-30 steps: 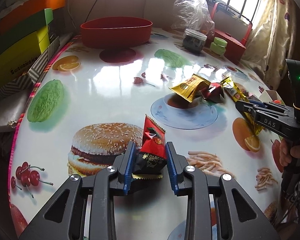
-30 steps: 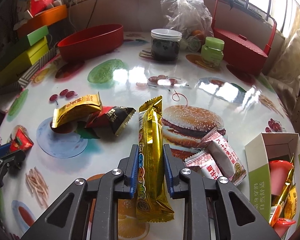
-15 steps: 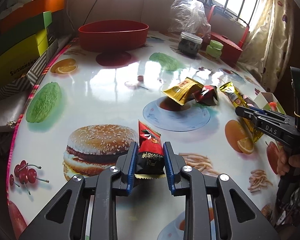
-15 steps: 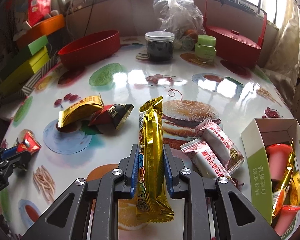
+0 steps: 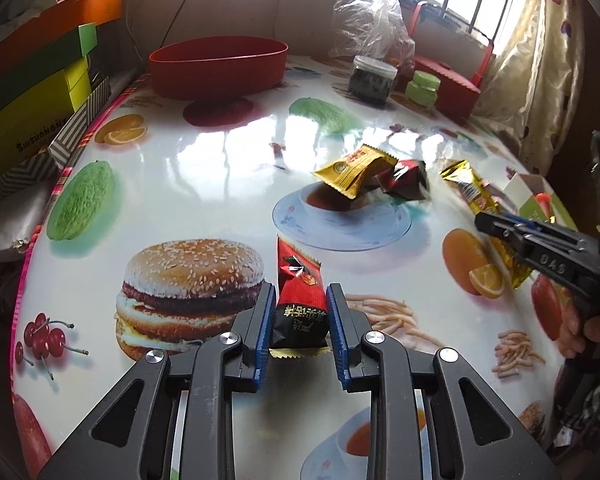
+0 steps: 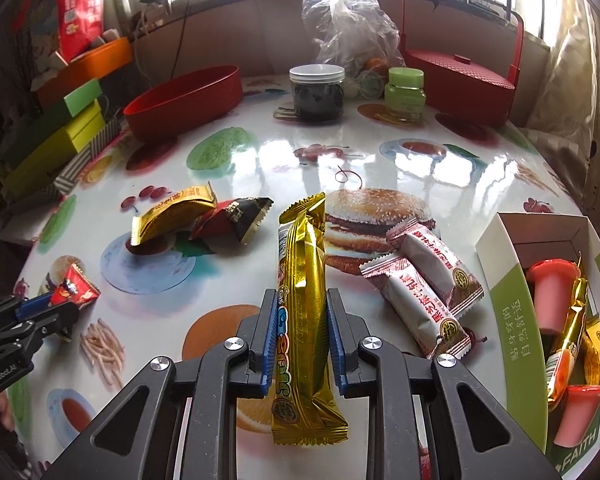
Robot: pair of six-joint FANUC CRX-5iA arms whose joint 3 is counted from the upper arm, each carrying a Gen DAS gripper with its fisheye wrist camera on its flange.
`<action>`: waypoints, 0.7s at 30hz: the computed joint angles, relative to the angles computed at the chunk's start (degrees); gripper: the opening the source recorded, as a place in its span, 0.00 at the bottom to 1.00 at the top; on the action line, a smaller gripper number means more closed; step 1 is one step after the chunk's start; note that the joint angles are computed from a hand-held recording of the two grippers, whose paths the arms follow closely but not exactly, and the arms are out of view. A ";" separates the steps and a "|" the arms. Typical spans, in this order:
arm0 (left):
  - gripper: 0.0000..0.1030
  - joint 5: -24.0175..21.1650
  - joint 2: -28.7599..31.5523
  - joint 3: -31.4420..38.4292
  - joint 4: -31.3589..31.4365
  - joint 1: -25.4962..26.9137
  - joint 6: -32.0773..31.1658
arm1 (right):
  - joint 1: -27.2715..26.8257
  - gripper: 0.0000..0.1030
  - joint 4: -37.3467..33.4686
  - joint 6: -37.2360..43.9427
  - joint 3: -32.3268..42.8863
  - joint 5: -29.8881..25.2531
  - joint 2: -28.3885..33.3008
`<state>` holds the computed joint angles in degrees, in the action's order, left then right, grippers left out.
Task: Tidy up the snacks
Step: 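Lift and carry the gold wafer bar and red-and-black packet over the green box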
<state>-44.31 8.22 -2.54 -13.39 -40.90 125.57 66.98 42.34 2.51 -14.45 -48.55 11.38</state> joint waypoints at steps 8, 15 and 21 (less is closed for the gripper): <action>0.26 -2.23 1.40 1.90 -1.48 -0.82 0.33 | 0.23 0.21 0.06 -0.62 -0.26 0.10 -0.31; 0.24 -2.80 1.56 2.46 -2.96 -1.63 1.55 | 0.68 0.21 0.84 -1.74 -1.17 0.59 -1.03; 0.24 -1.95 0.96 2.54 -3.35 -2.15 1.82 | 1.13 0.21 1.81 -3.60 -2.57 0.63 -2.28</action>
